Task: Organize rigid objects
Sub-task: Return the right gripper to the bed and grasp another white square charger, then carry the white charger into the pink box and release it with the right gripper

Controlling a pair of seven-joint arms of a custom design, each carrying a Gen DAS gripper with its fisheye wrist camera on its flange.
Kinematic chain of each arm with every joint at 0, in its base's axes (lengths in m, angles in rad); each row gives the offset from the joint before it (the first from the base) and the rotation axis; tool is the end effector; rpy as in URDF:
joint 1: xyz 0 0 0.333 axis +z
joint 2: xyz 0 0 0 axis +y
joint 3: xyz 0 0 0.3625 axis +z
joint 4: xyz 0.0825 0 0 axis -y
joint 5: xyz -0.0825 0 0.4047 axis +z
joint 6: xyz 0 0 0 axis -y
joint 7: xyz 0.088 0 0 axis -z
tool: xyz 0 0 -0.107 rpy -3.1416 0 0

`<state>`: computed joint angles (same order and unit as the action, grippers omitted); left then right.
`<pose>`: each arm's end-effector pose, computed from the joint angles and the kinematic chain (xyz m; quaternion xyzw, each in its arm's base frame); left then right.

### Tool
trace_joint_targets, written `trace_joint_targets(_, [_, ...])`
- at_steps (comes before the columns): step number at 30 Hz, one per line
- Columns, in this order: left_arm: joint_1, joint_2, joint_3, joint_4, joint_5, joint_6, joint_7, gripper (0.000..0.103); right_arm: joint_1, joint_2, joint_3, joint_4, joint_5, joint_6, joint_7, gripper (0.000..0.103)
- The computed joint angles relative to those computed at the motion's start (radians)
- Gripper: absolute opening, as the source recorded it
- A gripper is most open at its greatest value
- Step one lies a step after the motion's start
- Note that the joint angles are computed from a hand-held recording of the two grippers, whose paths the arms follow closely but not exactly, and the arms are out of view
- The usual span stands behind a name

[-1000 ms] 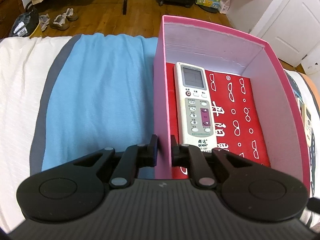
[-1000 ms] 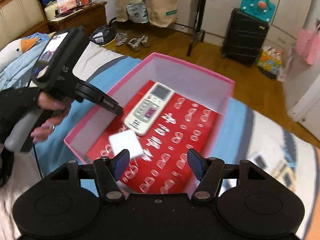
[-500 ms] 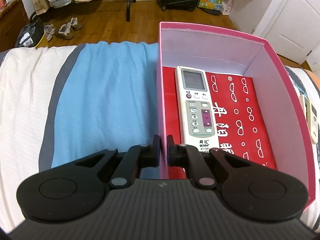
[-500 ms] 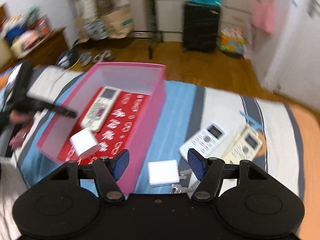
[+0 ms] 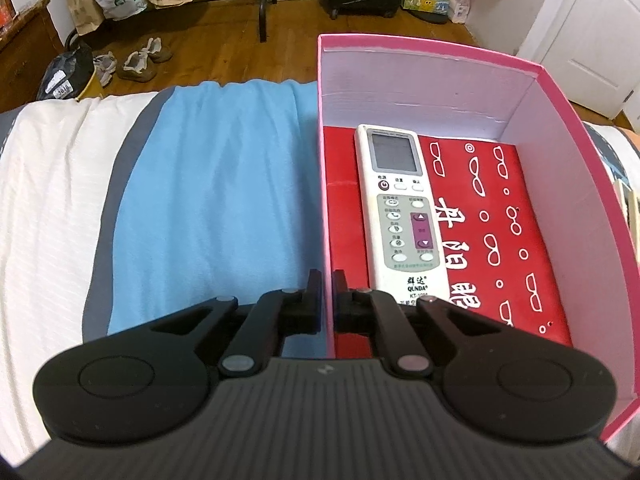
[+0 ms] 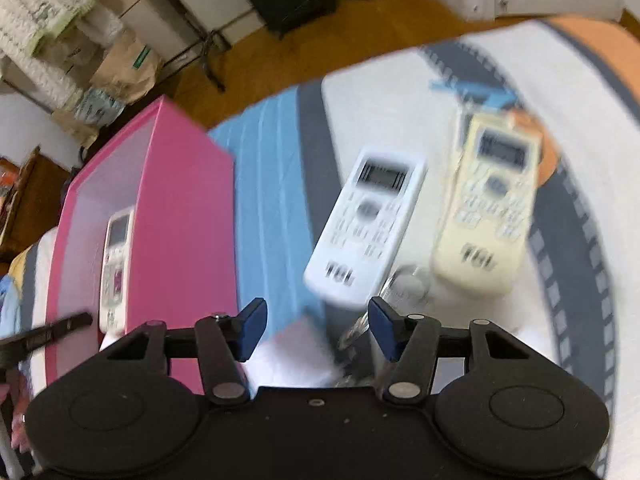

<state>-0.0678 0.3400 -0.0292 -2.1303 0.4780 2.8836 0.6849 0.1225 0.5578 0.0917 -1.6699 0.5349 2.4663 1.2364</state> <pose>0.6281 -0.0869 0.3153 -0.7998 0.5566 -0.1623 0.1553 0.7287 0.1470 0.3331 -0.7347 0.6348 0.0558 0.2327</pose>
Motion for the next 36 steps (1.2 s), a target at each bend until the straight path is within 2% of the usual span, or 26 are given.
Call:
trace_joint_targets(2, [0.003,0.001,-0.001,-0.001,-0.004,0.009,-0.001,0.004,-0.034,-0.018,0.046,-0.042,0.037,-0.006,-0.133,0.064])
trace_joint_targets(3, [0.007,0.001,-0.003,-0.001,-0.009,0.012,0.001,0.004,-0.025,-0.033,0.046,-0.068,0.022,0.009,-0.190,0.064])
trace_joint_targets(5, [0.007,0.000,-0.001,-0.006,-0.010,0.024,-0.002,0.004,0.013,-0.073,0.030,-0.146,-0.027,0.120,-0.277,0.064])
trace_joint_targets(6, [0.005,-0.001,0.002,-0.010,-0.006,0.029,-0.002,0.004,0.017,-0.084,0.033,-0.168,-0.037,0.145,-0.323,0.064])
trace_joint_targets(10, [0.004,-0.001,0.003,-0.011,-0.005,0.031,0.000,0.004,-0.012,-0.085,0.077,-0.180,0.010,0.135,-0.501,0.064])
trace_joint_targets(12, [0.002,-0.001,0.004,-0.008,-0.003,0.027,0.001,0.004,-0.006,-0.069,0.072,-0.166,0.005,0.109,-0.557,0.065])
trace_joint_targets(14, [0.003,-0.001,0.004,-0.009,-0.003,0.030,0.002,0.004,0.029,-0.070,0.060,-0.199,-0.016,0.211,-0.601,0.065])
trace_joint_targets(15, [0.007,-0.001,0.001,-0.010,-0.007,0.031,0.006,0.004,0.046,-0.065,0.049,-0.202,-0.034,0.239,-0.601,0.065])
trace_joint_targets(17, [0.002,-0.001,0.005,-0.008,-0.004,0.025,0.003,0.004,0.090,-0.039,-0.001,-0.170,-0.089,0.207,-0.501,0.065])
trace_joint_targets(22, [-0.003,0.002,0.012,-0.008,0.011,0.030,-0.011,0.004,0.087,-0.015,0.013,-0.161,-0.112,0.232,-0.459,0.062])
trace_joint_targets(30, [-0.001,0.002,0.011,-0.010,0.009,0.034,-0.011,0.004,0.096,-0.063,-0.012,-0.215,-0.165,0.263,-0.374,0.061])
trace_joint_targets(36, [0.000,0.001,0.012,-0.012,0.011,0.034,-0.008,0.004,0.071,-0.143,0.018,-0.292,-0.122,0.347,-0.363,0.061])
